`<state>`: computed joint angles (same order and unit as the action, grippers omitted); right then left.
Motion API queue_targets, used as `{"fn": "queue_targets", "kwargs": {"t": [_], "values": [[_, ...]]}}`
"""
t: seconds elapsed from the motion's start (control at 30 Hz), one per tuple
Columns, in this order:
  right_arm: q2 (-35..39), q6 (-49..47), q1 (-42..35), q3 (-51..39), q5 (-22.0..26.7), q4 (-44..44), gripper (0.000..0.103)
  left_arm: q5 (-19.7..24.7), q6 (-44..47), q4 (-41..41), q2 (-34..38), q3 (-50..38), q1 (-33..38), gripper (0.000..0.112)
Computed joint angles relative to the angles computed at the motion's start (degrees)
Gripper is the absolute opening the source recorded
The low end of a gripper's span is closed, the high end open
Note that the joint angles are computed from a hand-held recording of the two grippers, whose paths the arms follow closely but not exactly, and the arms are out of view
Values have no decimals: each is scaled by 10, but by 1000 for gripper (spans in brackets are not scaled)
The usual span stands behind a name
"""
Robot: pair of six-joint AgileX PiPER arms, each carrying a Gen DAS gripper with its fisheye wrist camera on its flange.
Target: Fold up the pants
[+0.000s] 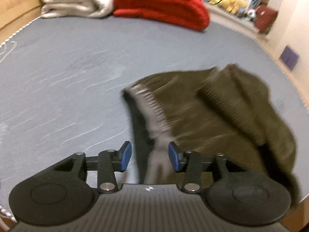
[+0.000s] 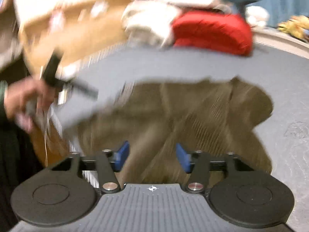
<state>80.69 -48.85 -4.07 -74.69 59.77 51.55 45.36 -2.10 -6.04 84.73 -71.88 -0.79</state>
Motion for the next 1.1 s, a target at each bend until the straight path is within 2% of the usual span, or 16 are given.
{"fn": "queue_targets", "kwargs": {"t": [0.03, 0.1, 0.13, 0.2, 0.3, 0.37, 0.43, 0.57, 0.63, 0.7, 0.77, 0.8, 0.9, 0.97, 1.03, 1.1], "values": [[3, 18, -2, 2, -18, 11, 64, -11, -4, -6, 1, 0, -10, 49], [40, 96, 23, -30, -78, -30, 64, -29, -38, 9, 12, -8, -46, 49], [56, 149, 52, -48, -114, -84, 64, -30, -61, 22, 20, -23, -66, 49], [102, 257, 112, -85, -176, -198, 64, -68, -95, 35, 38, -23, -97, 49], [204, 388, 186, -175, -206, -370, 64, -101, -180, 98, 64, -40, -152, 49], [273, 475, 224, -241, -212, -485, 64, -112, -225, 135, 84, -53, -180, 49], [341, 544, 252, -322, -180, -556, 64, -108, -249, 147, 102, -78, -194, 49], [454, 558, 274, -476, -95, -597, 65, -97, -277, 134, 133, -120, -199, 51], [485, 548, 288, -516, -75, -630, 59, -80, -315, 161, 154, -150, -210, 55], [524, 510, 278, -588, -39, -588, 17, -62, -340, 190, 177, -183, -223, 56], [529, 521, 265, -620, -17, -578, 8, -52, -342, 193, 193, -204, -231, 57], [510, 522, 255, -601, -28, -568, 7, -50, -329, 180, 201, -214, -232, 57], [394, 493, 189, -462, -111, -493, 7, -58, -272, 136, 218, -229, -236, 57], [308, 416, 118, -364, -161, -390, 7, -66, -256, 138, 226, -231, -246, 57], [230, 325, 33, -282, -174, -275, 6, -84, -231, 119, 234, -227, -250, 57], [165, 238, -71, -215, -139, -160, 6, -115, -184, 71, 240, -210, -248, 57]]}}
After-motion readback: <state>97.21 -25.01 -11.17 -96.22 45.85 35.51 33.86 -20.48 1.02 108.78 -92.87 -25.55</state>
